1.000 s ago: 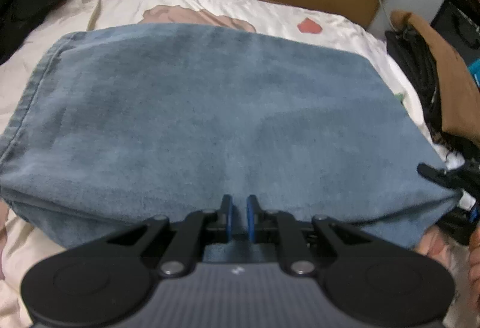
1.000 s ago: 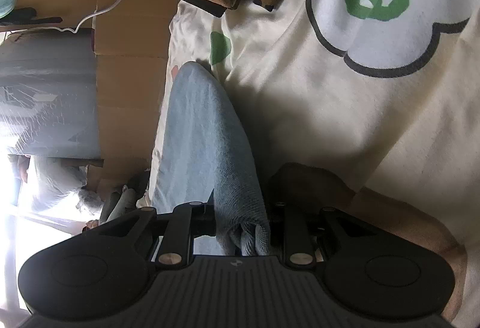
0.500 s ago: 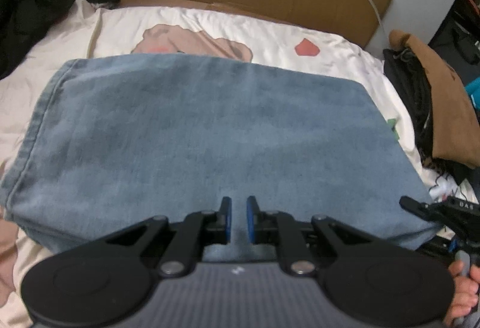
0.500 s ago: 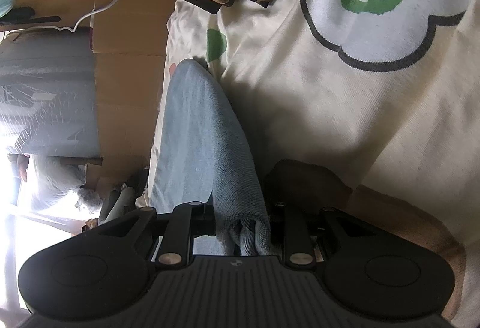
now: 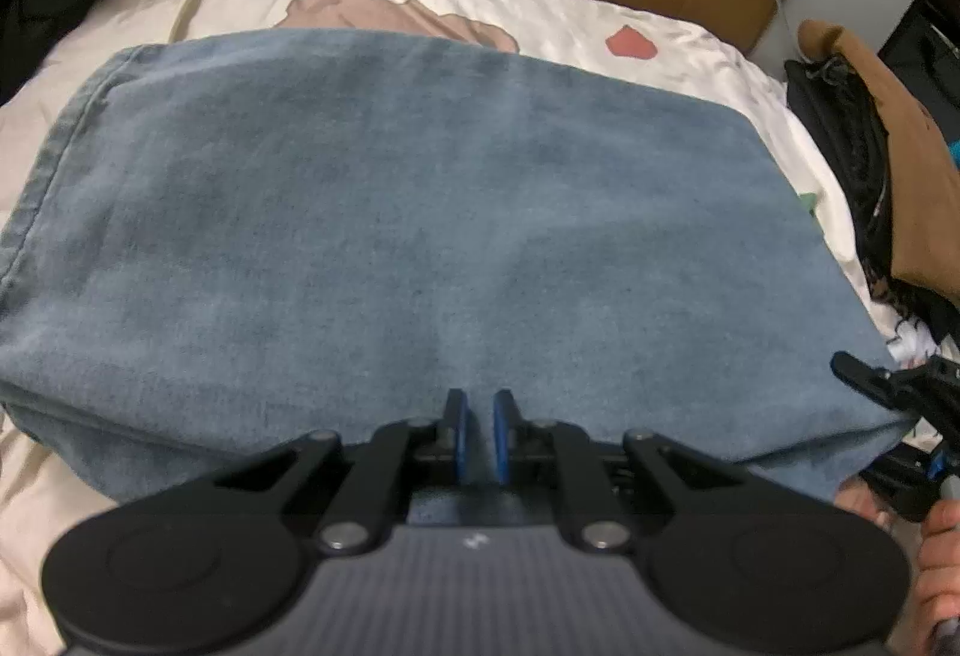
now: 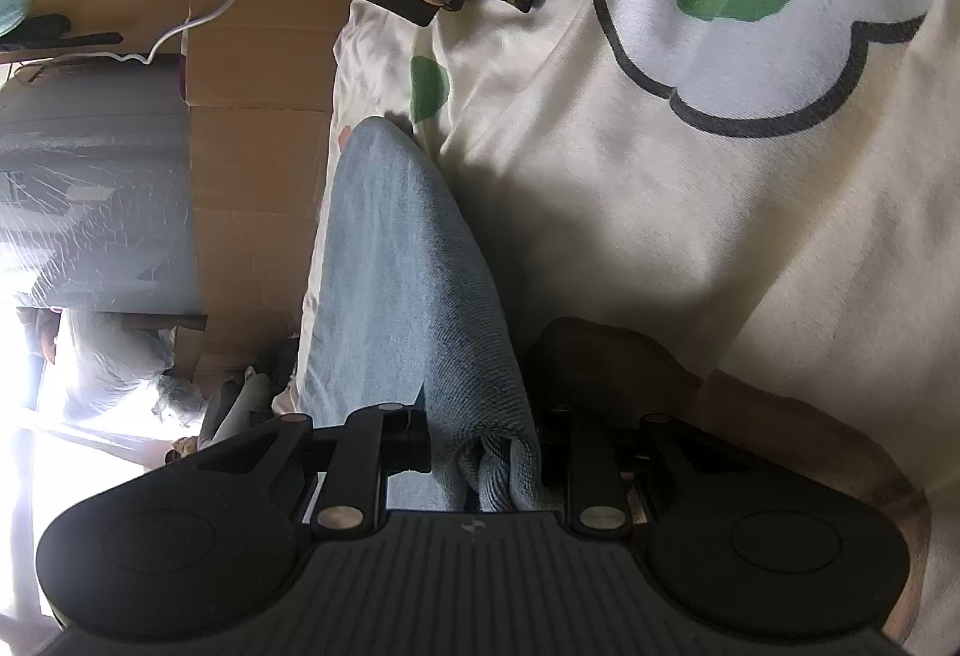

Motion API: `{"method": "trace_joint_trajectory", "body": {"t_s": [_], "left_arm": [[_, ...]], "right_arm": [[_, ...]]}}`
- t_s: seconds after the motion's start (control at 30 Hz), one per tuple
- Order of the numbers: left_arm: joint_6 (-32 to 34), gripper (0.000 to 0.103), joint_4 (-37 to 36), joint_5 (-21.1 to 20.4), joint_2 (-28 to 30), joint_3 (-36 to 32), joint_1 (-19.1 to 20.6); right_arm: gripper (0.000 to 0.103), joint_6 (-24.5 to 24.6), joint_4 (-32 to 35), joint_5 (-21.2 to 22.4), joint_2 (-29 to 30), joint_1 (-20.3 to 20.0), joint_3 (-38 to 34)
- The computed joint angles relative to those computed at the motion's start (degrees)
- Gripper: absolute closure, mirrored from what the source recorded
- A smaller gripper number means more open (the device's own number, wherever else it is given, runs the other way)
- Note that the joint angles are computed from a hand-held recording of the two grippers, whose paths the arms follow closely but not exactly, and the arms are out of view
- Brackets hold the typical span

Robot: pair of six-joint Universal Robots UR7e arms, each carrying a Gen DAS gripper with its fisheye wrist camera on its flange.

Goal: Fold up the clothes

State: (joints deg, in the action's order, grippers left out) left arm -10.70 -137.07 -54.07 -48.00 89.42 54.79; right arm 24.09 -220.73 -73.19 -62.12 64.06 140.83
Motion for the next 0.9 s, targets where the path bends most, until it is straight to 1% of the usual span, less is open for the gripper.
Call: {"method": "trace_joint_trajectory", "body": {"t_s": [0.07, 0.17, 0.23, 0.27, 0.37, 0.5, 0.53, 0.63, 0.67, 0.77, 0.8, 0.9], "left_arm": [[0.13, 0.093, 0.07, 0.15, -0.09, 0.08, -0.22], [-0.30, 0.094, -0.42, -1.65, -0.24, -0.22, -0.19], [-0.10, 0.093, 0.54, -1.58, 0.26, -0.75, -0.38], [0.01, 0.092, 1.10, -1.47, 0.54, -1.03, -0.48], [-1.20, 0.093, 1.84, -1.88, 1.15, -1.44, -0.08], [-0.43, 0.093, 1.99, -1.72, 1.46, -1.39, 0.03], [-0.55, 0.093, 3.02, -1.68, 1.56, -1.94, -0.03], [-2.23, 0.098, 5.50, -2.01, 1.75, -4.29, -0.15], [-2.81, 0.098, 6.31, -2.13, 1.83, -5.10, -0.19], [-1.68, 0.098, 5.70, -1.85, 2.50, -7.43, -0.41], [-1.72, 0.098, 6.12, -2.35, 3.13, -8.88, -0.21], [-1.43, 0.098, 7.49, -1.78, 5.44, -13.17, 0.43]], "right_arm": [[0.080, -0.06, -0.21, 0.20, 0.12, -0.14, 0.03], [0.081, 0.00, -0.78, 0.48, 0.44, -0.37, 0.13], [0.081, 0.05, -1.10, 0.61, 0.62, -0.46, 0.20], [0.081, 0.05, -1.18, 0.71, 0.66, -0.53, 0.23], [0.081, 0.25, -1.96, 0.69, 1.00, -0.49, 0.52], [0.081, 0.48, -3.23, 0.73, 1.56, -0.49, 0.95], [0.081, 0.51, -3.36, 0.84, 1.63, -0.56, 0.99], [0.081, 0.88, -3.81, 1.06, 1.91, -0.71, 1.02], [0.081, 0.92, -3.93, 1.04, 1.98, -0.70, 1.03], [0.081, 1.01, -3.99, 1.13, 2.01, -0.72, 1.05], [0.081, 1.03, -4.00, 1.07, 2.03, -0.68, 1.03], [0.081, 1.04, -3.61, 1.08, 1.88, -0.66, 0.85]]}}
